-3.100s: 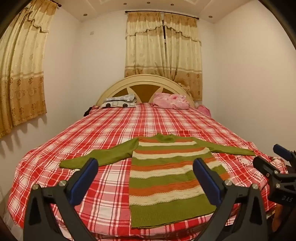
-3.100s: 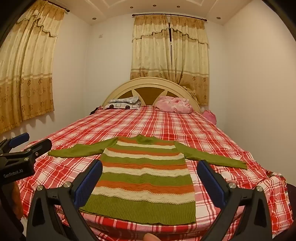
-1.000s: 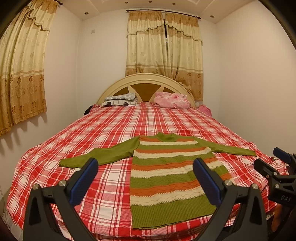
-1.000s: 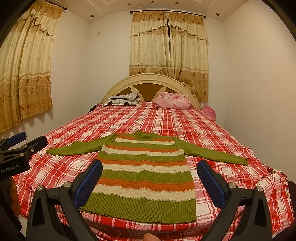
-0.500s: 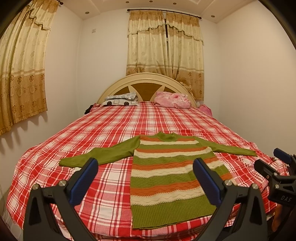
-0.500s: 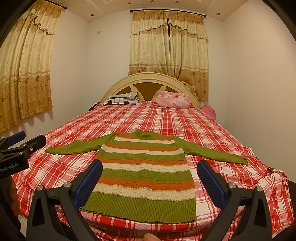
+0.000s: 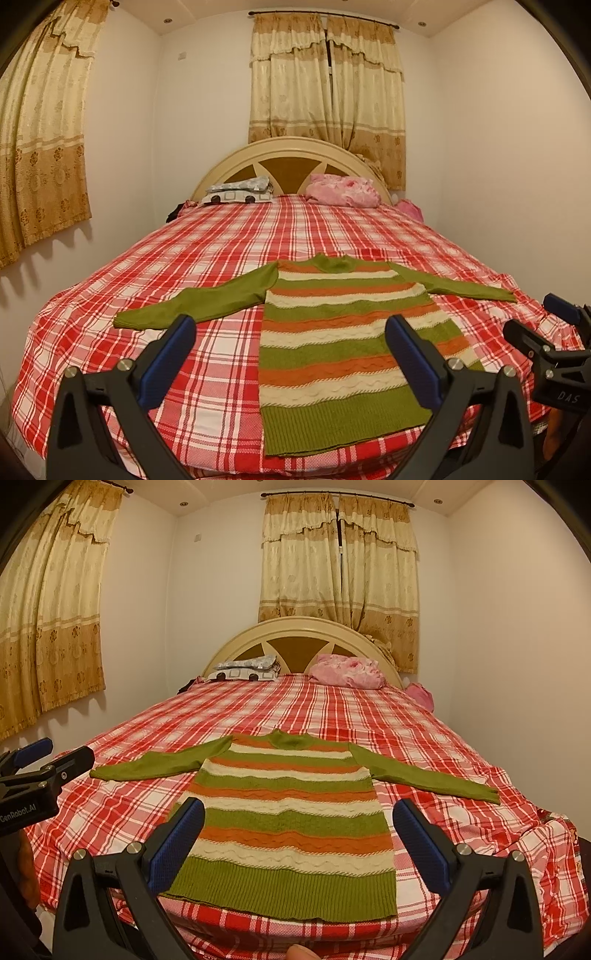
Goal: Fold small clothes
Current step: 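Move the right tool toward the cuff of the green sleeve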
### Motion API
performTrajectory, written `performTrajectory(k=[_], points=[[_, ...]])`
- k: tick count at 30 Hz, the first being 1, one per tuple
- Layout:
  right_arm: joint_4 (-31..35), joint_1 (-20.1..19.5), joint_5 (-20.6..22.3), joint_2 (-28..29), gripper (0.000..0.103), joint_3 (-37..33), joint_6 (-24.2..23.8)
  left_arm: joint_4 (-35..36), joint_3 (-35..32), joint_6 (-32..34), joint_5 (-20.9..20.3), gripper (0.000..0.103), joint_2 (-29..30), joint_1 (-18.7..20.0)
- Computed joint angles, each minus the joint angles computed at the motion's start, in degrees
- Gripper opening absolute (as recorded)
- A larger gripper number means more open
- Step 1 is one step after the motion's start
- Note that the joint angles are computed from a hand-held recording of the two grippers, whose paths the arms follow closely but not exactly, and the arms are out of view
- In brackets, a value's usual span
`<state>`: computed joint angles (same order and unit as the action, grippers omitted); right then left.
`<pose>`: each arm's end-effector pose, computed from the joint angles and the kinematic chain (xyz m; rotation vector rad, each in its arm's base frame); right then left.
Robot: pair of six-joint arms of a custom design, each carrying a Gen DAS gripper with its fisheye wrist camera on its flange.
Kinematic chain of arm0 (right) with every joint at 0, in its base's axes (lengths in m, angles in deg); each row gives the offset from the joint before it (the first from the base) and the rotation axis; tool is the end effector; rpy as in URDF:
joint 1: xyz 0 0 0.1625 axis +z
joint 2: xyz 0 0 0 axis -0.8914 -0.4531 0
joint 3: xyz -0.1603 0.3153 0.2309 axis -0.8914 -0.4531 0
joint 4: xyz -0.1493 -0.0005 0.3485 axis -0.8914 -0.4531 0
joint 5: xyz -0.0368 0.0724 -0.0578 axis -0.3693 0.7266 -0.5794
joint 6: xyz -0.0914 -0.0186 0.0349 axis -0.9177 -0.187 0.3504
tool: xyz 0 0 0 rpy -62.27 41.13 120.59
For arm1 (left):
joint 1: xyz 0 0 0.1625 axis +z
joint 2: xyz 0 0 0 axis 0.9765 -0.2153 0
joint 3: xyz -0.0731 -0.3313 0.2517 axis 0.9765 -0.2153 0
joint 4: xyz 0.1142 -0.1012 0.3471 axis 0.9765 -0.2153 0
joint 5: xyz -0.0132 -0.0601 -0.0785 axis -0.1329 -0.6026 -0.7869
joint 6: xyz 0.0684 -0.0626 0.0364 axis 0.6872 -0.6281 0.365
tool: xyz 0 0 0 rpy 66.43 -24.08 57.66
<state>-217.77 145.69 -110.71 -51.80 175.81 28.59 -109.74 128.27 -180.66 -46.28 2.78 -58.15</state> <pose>0.0859 -0.4401 0.3654 1.0251 -2.1831 1.2036 -0.4667 -0.4099 0.0130 0.1930 1.8267 -1.4298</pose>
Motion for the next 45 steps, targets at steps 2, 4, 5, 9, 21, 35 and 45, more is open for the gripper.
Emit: performTrajectory(k=[2,4,5,9,21,35,45], points=[[-0.2,0.1,-0.9,1.1,0.102,-0.6,0.2,-3.7,0.7,3.5,0.0,0.103,0.0,0.7],[0.3,0.0,-1.7,2.5,0.102,-1.8,0.8,-6.8,0.9,7.1,0.0,0.103,0.2,1.5],[0.9,-0.1,-2.4,3.6,0.102,-2.9,1.4,-9.6,1.5,9.7,-0.1,0.103,0.1,2.0],[1.9,-0.3,-4.7,7.2,0.102,-6.8,2.7,-23.8,3.9,22.3,-0.3,0.103,0.0,4.5],[6.1,0.3,-13.2,18.5,0.102,-22.0,4.9,-58.2,1.3,57.7,-1.0,0.103,4.4,11.4],[14.5,-1.5,-20.6,30.1,0.102,-42.3,5.6,-77.2,-15.2,86.7,-5.5,0.103,14.5,18.8],[20.1,-3.1,-25.3,37.5,0.102,-57.4,5.3,-73.7,-27.5,91.4,-8.6,0.103,20.2,23.7]])
